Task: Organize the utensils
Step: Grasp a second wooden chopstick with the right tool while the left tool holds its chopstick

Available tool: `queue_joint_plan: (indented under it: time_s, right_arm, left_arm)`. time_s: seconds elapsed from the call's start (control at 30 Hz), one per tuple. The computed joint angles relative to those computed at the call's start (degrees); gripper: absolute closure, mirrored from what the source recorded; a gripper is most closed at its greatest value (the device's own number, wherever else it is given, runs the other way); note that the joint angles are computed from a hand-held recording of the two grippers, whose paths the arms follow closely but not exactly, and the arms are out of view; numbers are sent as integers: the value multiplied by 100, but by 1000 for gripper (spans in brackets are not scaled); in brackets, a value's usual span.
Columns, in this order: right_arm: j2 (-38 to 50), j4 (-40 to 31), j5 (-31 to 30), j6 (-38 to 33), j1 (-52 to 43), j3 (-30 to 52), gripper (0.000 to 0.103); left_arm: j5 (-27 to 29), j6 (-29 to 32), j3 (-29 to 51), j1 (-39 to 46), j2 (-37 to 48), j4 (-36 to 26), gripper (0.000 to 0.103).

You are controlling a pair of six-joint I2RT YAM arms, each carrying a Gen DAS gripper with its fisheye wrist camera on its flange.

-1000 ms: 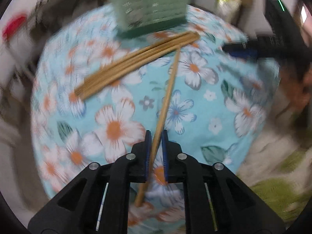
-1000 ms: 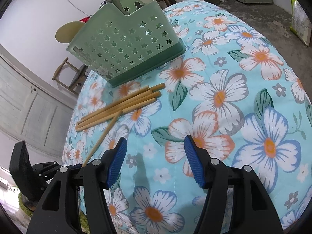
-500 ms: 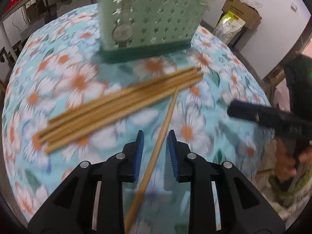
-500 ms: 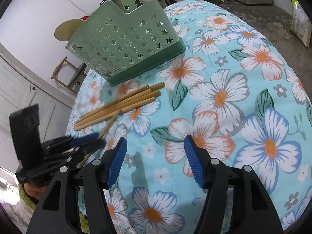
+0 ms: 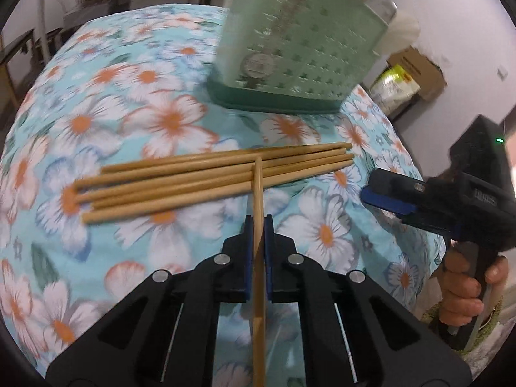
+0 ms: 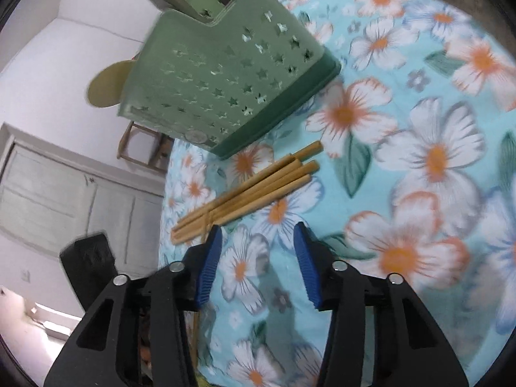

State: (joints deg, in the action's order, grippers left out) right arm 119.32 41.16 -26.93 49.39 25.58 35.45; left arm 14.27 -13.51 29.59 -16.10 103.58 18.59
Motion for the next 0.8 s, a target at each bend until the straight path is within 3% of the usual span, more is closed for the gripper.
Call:
queue_joint_plan:
  time_s: [0.17, 0.43, 0.63, 0.8]
  right_arm:
    - [593, 407, -179, 791, -44, 383, 68]
    - [910, 756, 82, 1596, -43, 534, 87]
    - [753, 659, 227, 1587, 15, 437, 87]
    - [128, 108, 590, 998, -169, 116, 87]
  left_arm:
    - [146, -187, -652, 482, -416, 478, 98]
    - [569, -186, -1014, 1186, -392, 802, 98]
    - [599, -174, -1082, 1233, -403, 894, 98]
    - [692, -106, -1195, 1475, -572, 887, 98]
